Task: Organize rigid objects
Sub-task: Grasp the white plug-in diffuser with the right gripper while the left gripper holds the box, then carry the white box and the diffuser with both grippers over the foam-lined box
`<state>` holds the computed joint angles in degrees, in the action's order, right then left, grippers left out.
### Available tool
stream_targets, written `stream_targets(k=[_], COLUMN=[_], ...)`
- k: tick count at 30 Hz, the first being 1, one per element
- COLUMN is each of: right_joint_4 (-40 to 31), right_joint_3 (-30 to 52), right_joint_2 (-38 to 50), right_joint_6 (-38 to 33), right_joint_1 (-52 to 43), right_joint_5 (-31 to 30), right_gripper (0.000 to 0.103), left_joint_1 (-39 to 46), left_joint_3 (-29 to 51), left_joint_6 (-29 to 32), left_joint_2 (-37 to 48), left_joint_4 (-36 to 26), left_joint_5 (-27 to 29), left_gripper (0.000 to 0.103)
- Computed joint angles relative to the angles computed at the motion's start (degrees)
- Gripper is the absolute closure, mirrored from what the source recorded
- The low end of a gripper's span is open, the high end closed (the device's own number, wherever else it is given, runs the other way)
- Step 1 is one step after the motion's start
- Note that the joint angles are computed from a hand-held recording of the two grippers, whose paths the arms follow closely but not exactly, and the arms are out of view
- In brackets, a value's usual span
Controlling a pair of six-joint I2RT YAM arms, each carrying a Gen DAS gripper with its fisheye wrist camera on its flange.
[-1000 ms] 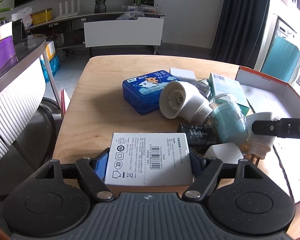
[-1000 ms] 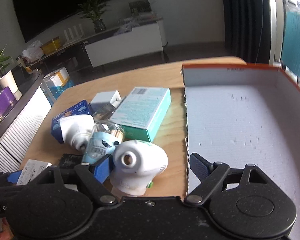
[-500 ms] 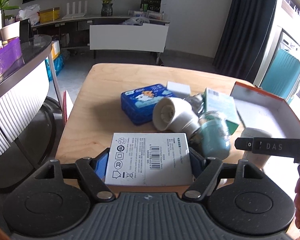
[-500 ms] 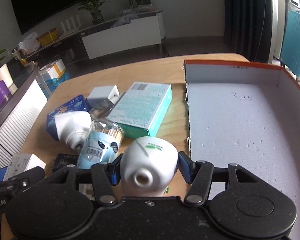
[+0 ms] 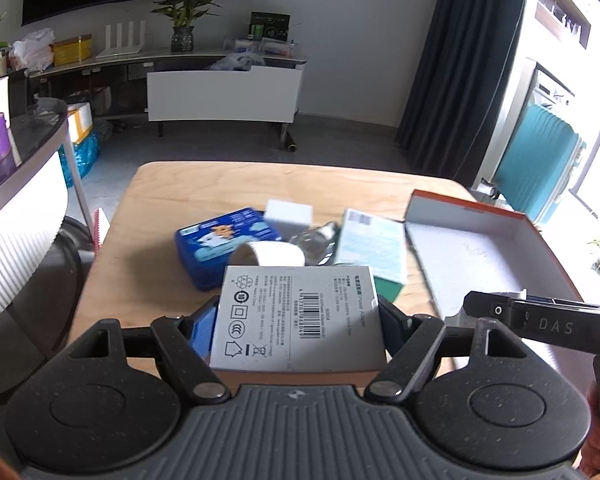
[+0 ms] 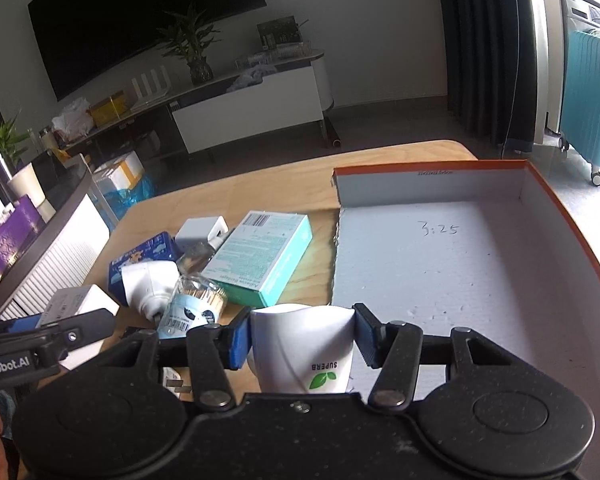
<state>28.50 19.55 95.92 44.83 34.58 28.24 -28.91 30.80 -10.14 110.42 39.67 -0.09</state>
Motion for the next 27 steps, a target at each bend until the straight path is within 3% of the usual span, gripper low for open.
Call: stream_targets(k=[12, 27], right_joint_4=[-5.57, -7.28], right_joint_3=[-4.25, -11.86], right_joint_2=[-12.65, -25.96], right_joint_6=[-6.77, -17.0], right_joint_1=[-3.99, -20.75], right_joint_5=[2.11, -4.81], right_gripper=[0.04, 0.04], left_joint_1=[-7.98, -15.56], left_joint_3=[6.49, 19.89], left_joint_6=[-3.14, -5.99], left_joint_2=[0.97, 8.19], left_joint_4=[-5.6, -12.53], left_joint_5=[-3.0, -3.14], left_gripper=[0.025, 0.025])
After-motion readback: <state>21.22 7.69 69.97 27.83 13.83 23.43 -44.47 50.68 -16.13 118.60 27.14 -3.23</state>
